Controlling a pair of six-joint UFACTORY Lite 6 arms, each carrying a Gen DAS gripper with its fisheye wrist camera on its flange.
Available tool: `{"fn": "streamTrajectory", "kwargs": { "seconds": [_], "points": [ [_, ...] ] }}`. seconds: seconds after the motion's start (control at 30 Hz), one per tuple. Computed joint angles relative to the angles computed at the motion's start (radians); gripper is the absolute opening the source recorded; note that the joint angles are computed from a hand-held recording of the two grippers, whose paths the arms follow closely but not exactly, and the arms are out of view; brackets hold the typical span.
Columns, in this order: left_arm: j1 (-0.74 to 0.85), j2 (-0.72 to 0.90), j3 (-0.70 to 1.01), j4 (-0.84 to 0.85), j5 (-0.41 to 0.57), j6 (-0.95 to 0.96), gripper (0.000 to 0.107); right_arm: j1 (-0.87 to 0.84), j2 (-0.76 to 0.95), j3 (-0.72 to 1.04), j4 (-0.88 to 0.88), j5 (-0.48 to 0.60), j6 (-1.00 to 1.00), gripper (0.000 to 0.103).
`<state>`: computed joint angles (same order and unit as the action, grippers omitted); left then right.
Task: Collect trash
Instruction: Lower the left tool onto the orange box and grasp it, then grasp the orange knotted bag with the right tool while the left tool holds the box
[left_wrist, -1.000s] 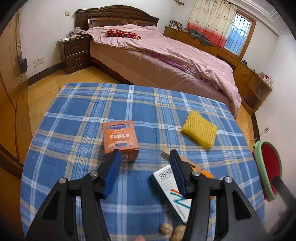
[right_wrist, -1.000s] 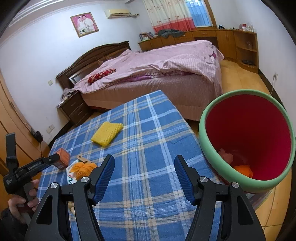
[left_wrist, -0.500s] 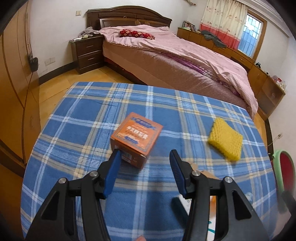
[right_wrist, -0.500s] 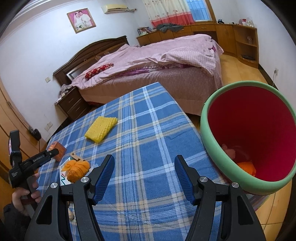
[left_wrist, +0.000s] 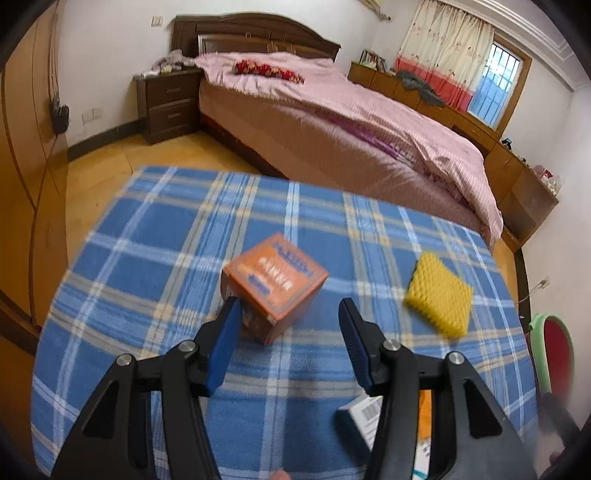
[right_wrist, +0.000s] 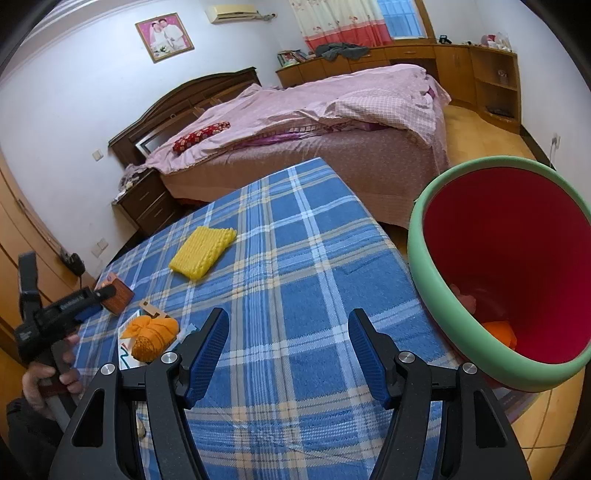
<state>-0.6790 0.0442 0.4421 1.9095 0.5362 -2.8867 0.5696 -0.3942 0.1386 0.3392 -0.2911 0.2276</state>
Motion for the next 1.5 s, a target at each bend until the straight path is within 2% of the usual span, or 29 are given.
{"fn": "streamTrajectory", "kwargs": {
  "seconds": [0.07, 0.13, 0.23, 0.3, 0.63, 0.97, 1.07, 1.1, 1.33, 1.5],
  "points": [
    [-0.001, 0.025, 0.045, -0.107, 0.018, 0.1, 0.066, -0.006, 0.012, 0.001, -0.049, -0.005, 0.045, 0.069],
    [0.019, 0.064, 0.096, -0.191, 0.023, 0.17, 0.066, -0.011, 0.007, -0.003, -0.079, -0.002, 0.068, 0.069],
    [0.068, 0.123, 0.156, -0.211, 0.008, 0.197, 0.067, -0.019, -0.003, -0.008, -0.108, -0.001, 0.089, 0.069],
    [0.086, 0.15, 0.181, -0.195, 0.001, 0.186, 0.07, -0.03, -0.004, -0.012, -0.149, -0.005, 0.12, 0.069],
    [0.1, 0.232, 0.237, -0.138, 0.018, 0.159, 0.07, -0.046, 0.013, -0.011, -0.253, -0.019, 0.204, 0.069],
    [0.104, 0.188, 0.161, 0.024, 0.018, 0.003, 0.067, -0.058, 0.024, -0.006, -0.315, -0.025, 0.253, 0.069],
    [0.074, 0.126, 0.105, 0.042, 0.022, -0.028, 0.055, -0.039, 0.01, -0.007, -0.263, -0.014, 0.209, 0.069],
    [0.065, 0.098, 0.082, 0.046, 0.015, -0.039, 0.054, -0.029, 0.005, -0.007, -0.236, -0.01, 0.186, 0.069],
    [-0.038, -0.036, -0.04, -0.008, 0.006, -0.05, 0.053, 0.093, -0.048, -0.005, 0.081, 0.02, -0.073, 0.069],
    [-0.171, -0.162, -0.137, -0.122, 0.052, -0.044, 0.053, 0.182, -0.088, -0.004, 0.344, 0.026, -0.291, 0.069]
  ]
}}
